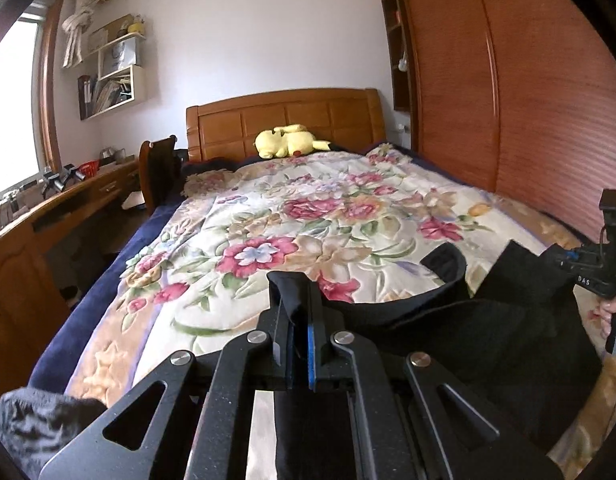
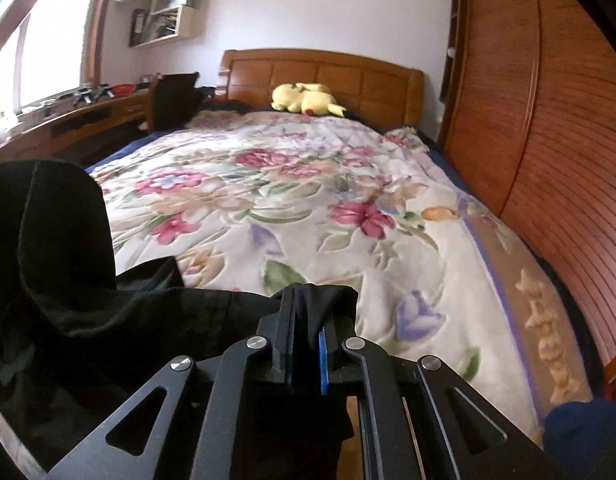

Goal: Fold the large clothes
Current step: 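Grasp the coat hem with both tools and fold it up toward the collar, then open both tools and release the folded coat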

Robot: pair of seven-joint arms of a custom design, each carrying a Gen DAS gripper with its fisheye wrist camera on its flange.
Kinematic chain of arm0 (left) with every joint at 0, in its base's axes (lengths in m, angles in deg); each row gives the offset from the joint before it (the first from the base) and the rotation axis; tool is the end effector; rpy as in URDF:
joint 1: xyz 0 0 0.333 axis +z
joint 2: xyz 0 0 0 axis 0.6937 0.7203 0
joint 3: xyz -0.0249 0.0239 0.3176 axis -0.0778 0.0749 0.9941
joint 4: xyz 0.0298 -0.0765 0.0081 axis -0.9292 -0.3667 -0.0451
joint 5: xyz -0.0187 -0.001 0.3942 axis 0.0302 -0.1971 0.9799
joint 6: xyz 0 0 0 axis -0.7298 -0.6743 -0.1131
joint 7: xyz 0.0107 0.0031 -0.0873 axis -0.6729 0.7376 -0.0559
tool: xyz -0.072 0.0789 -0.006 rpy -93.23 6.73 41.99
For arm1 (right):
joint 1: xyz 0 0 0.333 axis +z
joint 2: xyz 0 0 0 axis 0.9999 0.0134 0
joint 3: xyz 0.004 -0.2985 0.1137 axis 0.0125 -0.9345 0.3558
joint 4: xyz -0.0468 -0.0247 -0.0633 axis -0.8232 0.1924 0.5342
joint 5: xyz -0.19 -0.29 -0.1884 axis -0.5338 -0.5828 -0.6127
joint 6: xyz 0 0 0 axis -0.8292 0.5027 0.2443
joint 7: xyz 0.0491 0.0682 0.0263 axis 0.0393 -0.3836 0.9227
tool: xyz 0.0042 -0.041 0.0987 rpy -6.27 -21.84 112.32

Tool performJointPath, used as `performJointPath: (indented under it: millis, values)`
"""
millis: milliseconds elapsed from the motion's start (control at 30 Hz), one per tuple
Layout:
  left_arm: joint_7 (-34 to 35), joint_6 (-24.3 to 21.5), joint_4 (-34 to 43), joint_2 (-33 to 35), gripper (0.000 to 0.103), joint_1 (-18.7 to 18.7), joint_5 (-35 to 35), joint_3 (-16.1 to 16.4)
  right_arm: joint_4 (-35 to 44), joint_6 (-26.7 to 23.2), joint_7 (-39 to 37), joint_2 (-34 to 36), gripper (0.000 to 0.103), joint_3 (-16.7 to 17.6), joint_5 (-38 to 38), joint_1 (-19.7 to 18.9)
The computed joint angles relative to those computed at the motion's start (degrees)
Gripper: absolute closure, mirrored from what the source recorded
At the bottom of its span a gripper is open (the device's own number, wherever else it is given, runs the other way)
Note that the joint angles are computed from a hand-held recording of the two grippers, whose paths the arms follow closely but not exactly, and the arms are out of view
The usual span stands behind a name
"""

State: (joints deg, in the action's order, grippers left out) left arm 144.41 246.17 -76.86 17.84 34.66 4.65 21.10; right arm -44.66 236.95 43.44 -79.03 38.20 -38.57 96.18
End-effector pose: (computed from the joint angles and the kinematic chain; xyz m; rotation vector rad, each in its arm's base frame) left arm 0.6501 -0.1731 0.6320 -1.3558 1.6922 -0.9955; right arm 0.5432 0.1173 0.6594 -1.7413 1.3456 -0.9535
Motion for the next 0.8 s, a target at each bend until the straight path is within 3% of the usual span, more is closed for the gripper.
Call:
performJointPath:
  millis: [100, 200, 267, 367, 433, 533, 600, 700, 800]
  values:
    - [0.2, -3.1, 3.8, 3.2, 0.098, -0.9, 0.7, 0.3, 3.0, -1.8, 4.0, 3.1, 0.094, 1.2, -2.0, -0.5]
    - [3.5, -4.1, 4.1, 4.1, 0.098, 0.1, -2.8, -1.3, 4.2, -3.3, 2.6, 4.4, 0.088, 0.1, 1.4, 1.5]
    - [8.6, -5.1, 3.1, 3.9, 0.095, 1.8, -8.6, -4.1, 3.4, -2.7, 0.3, 4.2, 0.077, -0.5, 4.5, 2.8]
    - [6.1, -3.5, 0.0, 1.9, 0.088, -0.6, -5.2, -1.5, 1.5, -1.2, 4.9, 2.7, 0.056, 0.6, -1.4, 1.7]
    - [7.3, -2.6, -1.9, 0.7, 0.081, 0.0, -6.6, -2.4, 0.2, -0.6, 4.7, 1.2, 0.052, 0.6, -1.3, 2.0]
    - [12.3, -2.1, -4.2, -0.7, 0.07, 2.2, -13.9, -5.4, -4.0, 1.0, 2.5, -2.2, 0.05, 0.0, -0.1, 2.3]
    - [16.8, -1.3, -6.8, -2.1, 0.069, 3.6, -20.1, -7.4, -6.4, 1.4, -2.1, -4.3, 0.05, -1.5, 3.4, 4.1]
    - [19.8, -1.6, -9.4, -3.4, 0.066, 3.5, -24.0, -7.9, -9.4, 0.9, -7.3, -6.6, 0.05, -2.6, 7.4, 5.3]
    - [23.1, -1.3, -13.8, -5.8, 0.048, 3.4, -27.6, -8.1, -11.2, -1.2, -11.0, -8.4, 0.05, -3.3, 10.2, 5.6]
